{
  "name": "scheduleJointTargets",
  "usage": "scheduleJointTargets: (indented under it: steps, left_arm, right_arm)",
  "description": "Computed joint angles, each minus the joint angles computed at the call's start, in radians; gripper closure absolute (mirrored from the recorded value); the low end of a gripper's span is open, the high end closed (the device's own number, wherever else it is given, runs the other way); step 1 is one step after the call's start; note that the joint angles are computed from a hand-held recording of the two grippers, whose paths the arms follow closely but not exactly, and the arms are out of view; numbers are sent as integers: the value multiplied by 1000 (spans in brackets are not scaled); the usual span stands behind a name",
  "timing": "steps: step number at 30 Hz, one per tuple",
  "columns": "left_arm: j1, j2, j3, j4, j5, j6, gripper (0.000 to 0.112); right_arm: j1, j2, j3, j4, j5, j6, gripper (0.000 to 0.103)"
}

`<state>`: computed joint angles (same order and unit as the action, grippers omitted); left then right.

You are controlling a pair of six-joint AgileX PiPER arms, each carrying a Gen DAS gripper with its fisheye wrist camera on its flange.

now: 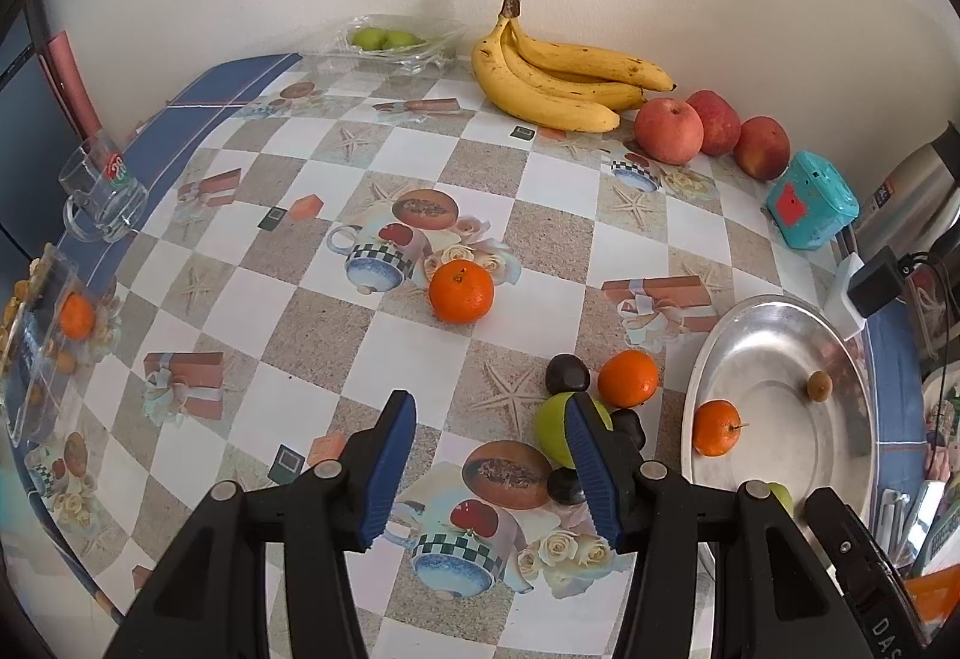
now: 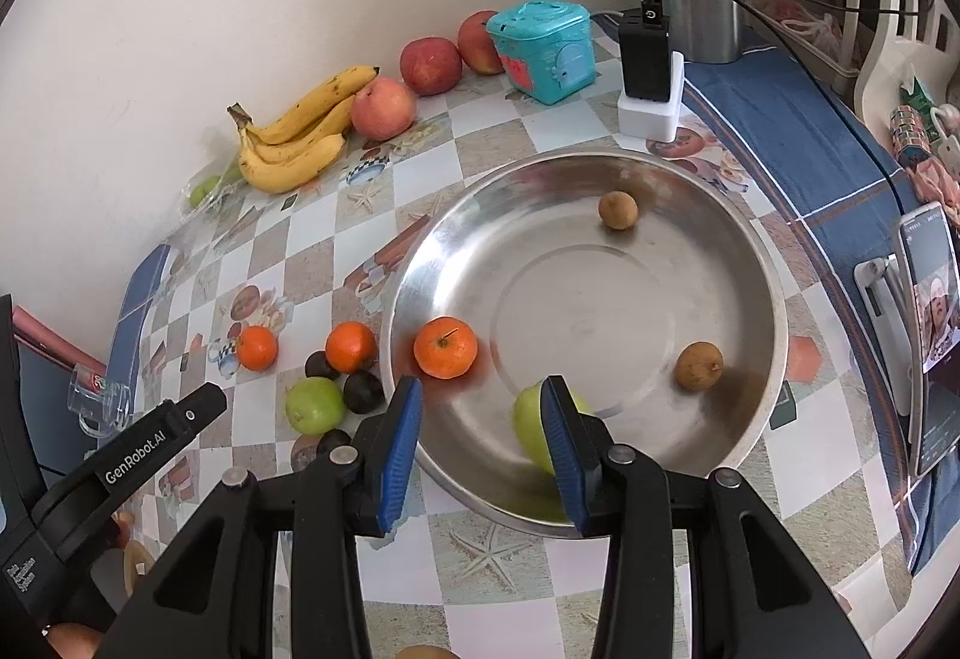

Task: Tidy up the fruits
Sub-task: 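Withdraw both open grippers from the bowl back toward the loose fruit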

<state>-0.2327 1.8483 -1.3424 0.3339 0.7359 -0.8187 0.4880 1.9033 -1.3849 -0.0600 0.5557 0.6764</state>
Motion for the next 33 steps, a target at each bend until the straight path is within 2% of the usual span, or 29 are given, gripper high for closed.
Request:
scheduleJointTargets:
  steps: [5, 6, 8, 9, 10, 12, 17, 19, 20, 24, 33]
  left_arm:
    - [3, 4, -1, -2, 3, 1, 54]
    - [3, 6, -2, -2, 4, 1, 49]
    - [3, 15, -6, 0, 10, -2, 32]
    - [3, 23, -8, 4, 16, -6, 19]
    - [2, 27, -9, 8, 21, -12, 9]
    - [3, 43, -8, 19, 29, -29, 9]
    - [17, 94, -10, -17, 45, -8, 9]
    - [20, 107, -10, -23, 50, -7, 9]
    - [21, 110, -10, -24, 50, -6, 9]
    - [16, 109, -10, -12, 48, -12, 9]
    - [19, 108, -16, -27, 50, 15, 9]
  right_arm:
    - [0, 10, -6, 1, 8, -2, 61]
    - [0, 11, -8, 1, 10, -2, 61]
    - [0, 19, -13, -2, 17, 0, 61]
    - [1, 23, -18, -8, 23, 4, 59]
    - [4, 27, -22, -18, 31, 12, 45]
    - [21, 52, -55, -92, 82, 65, 28]
    - [32, 76, -74, -142, 112, 83, 25]
    - [35, 86, -81, -159, 122, 93, 10]
    - [39, 92, -83, -177, 126, 104, 8]
    - [50, 114, -105, -219, 162, 121, 8]
    - [63, 125, -113, -240, 167, 134, 8]
